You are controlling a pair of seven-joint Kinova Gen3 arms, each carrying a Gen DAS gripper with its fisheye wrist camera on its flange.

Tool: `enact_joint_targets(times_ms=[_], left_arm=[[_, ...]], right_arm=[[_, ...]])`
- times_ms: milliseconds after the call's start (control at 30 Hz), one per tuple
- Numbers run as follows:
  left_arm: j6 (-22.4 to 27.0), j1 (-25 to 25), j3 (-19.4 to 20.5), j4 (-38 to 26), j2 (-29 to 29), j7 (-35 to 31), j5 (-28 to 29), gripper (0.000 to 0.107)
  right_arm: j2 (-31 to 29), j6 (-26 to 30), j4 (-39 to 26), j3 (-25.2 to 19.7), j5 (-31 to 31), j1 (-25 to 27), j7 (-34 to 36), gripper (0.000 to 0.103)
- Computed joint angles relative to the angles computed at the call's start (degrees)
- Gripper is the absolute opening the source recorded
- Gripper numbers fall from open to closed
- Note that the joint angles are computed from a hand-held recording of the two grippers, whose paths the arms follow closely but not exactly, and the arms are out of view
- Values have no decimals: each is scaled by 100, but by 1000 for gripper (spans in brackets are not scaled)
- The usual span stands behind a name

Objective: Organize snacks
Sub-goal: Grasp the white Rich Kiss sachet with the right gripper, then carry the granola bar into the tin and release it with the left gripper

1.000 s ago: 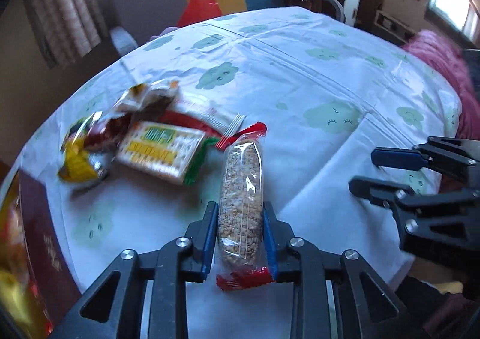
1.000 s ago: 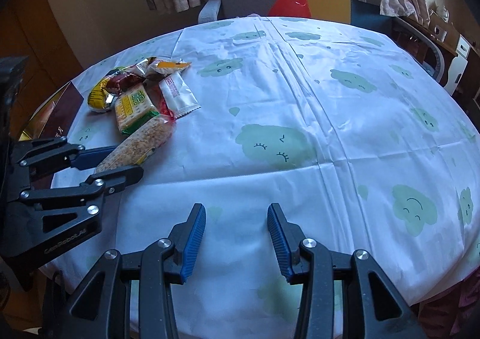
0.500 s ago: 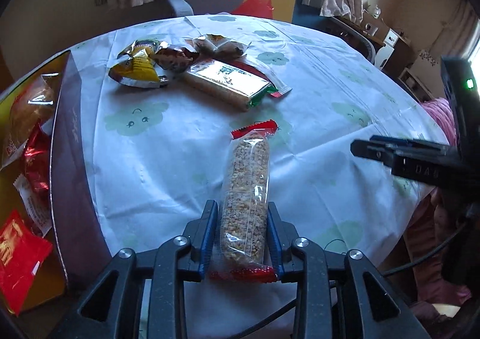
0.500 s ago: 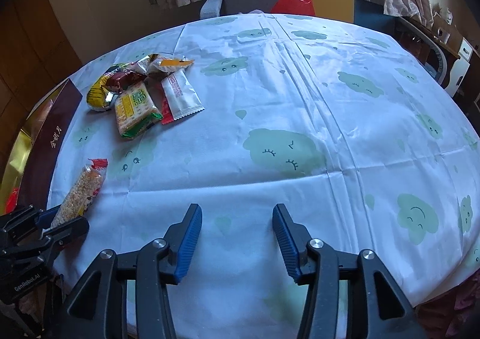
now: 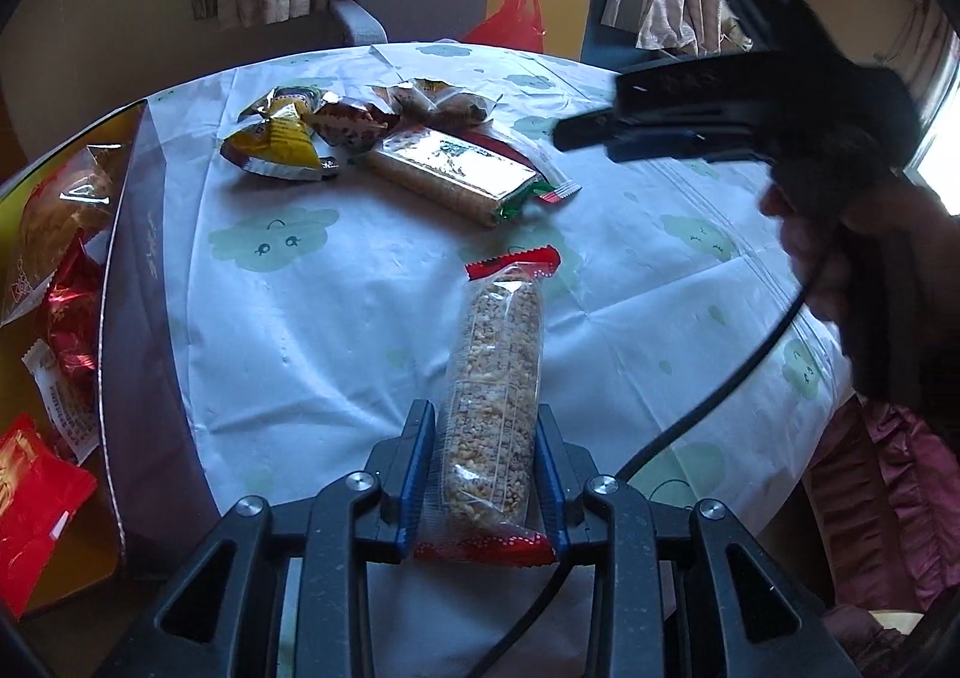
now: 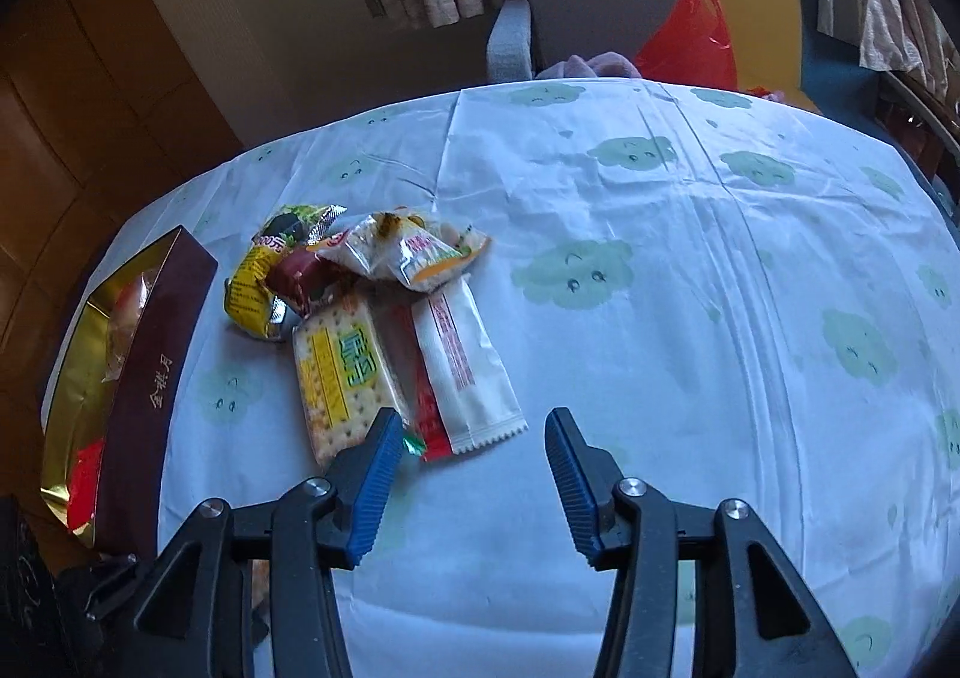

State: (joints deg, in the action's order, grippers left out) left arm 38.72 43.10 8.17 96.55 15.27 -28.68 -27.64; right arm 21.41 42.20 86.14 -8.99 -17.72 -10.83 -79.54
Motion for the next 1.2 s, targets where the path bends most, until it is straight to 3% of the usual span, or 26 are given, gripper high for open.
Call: enact_joint_targets(times_ms=[267, 333, 433, 533, 700, 833, 967, 1200], left_arm=[[-7, -58, 26, -21, 10, -91, 123, 33], [-29, -84, 27, -15, 8, -127, 172, 34], [-18, -111, 13, -52, 39, -179, 218, 34], [-38, -129, -9, -56, 53, -212, 239, 34], [-112, -125, -42, -6, 37, -164, 258, 33], [-44, -127, -32, -51, 55, -190, 270, 32], [1, -220, 1, -122, 40, -276, 430, 31], [-12, -92, -36, -47, -387, 120, 77, 31]], right_arm=[[1088, 881, -1533, 102, 709, -487, -250, 51], [1155, 949, -1616, 165, 914, -637, -148, 48], [1007, 899, -1412, 182, 1117, -694, -28, 31], [642, 532, -792, 314, 1348, -727, -109, 30], [26, 229, 199, 228, 1199, -385, 58, 33], [-505, -516, 1138, 289, 1432, -493, -45, 36], [-677, -924, 1484, 356, 1622, -632, -453, 36], [-669, -1054, 1527, 263, 1659, -571, -445, 36]])
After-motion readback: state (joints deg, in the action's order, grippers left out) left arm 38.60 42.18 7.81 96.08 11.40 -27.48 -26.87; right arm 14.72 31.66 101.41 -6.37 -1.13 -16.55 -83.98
